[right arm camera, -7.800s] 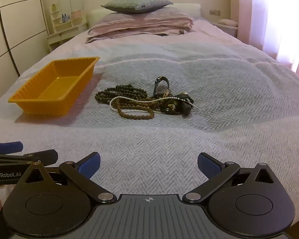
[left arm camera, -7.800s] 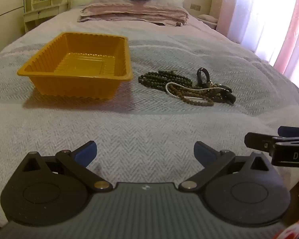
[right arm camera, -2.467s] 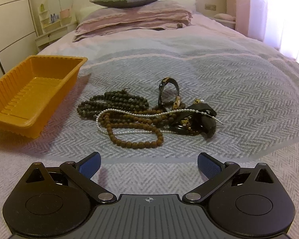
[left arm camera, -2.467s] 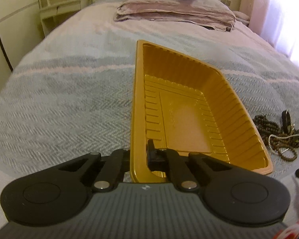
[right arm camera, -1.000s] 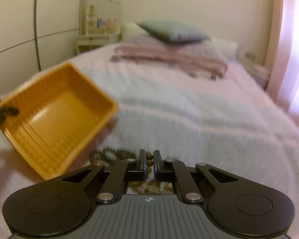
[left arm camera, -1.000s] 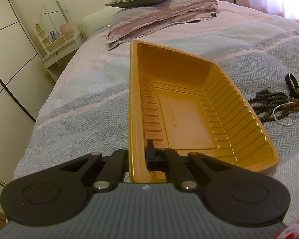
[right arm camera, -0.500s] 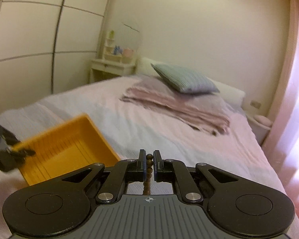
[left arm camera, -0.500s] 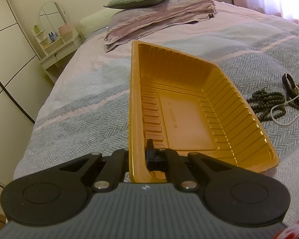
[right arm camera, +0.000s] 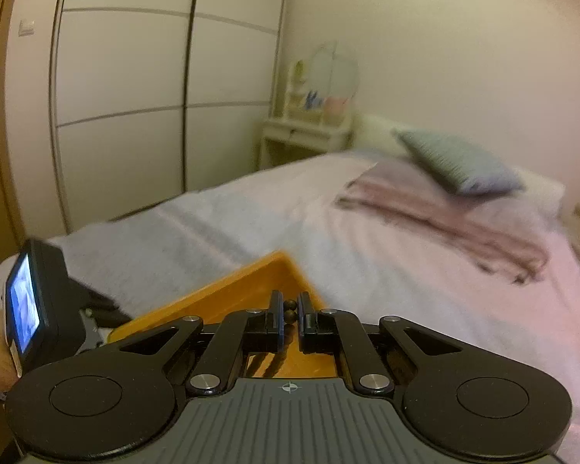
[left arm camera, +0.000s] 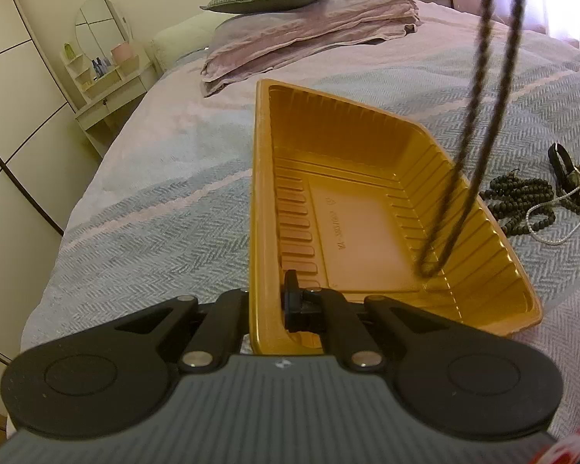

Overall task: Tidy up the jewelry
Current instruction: 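Carry the brown beads over the tray and open the right tool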

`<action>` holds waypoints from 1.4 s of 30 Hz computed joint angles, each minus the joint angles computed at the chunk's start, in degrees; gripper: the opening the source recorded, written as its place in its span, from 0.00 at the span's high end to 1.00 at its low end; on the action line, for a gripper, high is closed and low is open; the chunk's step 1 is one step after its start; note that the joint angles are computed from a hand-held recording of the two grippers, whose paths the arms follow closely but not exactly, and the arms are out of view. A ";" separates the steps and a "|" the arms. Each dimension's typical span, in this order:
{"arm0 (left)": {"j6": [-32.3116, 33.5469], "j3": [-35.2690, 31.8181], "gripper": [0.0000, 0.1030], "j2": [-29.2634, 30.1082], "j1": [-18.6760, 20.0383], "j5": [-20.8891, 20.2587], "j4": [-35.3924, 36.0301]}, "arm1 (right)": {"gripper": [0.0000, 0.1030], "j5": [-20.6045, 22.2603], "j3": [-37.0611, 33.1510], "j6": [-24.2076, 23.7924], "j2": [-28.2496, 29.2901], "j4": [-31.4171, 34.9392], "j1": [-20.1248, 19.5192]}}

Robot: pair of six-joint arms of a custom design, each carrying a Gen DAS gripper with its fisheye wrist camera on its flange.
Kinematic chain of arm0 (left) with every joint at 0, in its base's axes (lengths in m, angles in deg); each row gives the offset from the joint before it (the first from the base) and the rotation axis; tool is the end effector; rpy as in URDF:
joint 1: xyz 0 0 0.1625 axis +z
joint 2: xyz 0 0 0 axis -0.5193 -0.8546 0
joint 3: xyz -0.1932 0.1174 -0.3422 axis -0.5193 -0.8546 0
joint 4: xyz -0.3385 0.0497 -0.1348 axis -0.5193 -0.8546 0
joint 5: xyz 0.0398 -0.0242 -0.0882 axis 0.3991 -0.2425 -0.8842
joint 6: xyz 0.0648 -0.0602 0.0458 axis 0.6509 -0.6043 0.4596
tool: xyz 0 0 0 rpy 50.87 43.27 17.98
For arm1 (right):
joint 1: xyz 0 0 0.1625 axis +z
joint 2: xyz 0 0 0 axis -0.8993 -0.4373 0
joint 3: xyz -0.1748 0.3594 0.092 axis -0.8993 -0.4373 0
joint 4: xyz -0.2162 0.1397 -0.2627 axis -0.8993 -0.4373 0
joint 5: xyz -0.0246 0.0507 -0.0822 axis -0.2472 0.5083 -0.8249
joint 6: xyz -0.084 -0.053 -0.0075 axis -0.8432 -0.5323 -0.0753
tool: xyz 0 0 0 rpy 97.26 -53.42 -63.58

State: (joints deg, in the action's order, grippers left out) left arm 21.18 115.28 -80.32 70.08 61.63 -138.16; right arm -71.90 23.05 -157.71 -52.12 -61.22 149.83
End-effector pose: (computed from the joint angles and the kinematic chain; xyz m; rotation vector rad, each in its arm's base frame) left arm -0.3598 -0.5818 -0.0183 0.4583 1.8986 -0.7784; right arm 0.1044 -0.6400 0.3881 1.5817 -2.3046 0.8505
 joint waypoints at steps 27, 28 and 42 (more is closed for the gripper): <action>2.67 0.90 0.98 0.05 0.58 -0.67 -4.83 | 0.93 -7.03 -6.80 8.60 9.24 11.58 -1.94; 2.63 0.79 0.98 0.10 0.62 -0.71 -4.76 | 0.93 -6.87 -6.77 8.59 9.16 11.49 -2.05; 1.57 0.34 0.98 -0.01 0.62 -1.09 -3.29 | 0.35 -3.46 1.34 11.75 1.05 -2.71 -10.22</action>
State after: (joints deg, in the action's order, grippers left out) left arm 22.74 115.63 -80.33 70.70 60.54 -141.45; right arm -75.36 24.39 -145.96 -51.07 -63.93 139.62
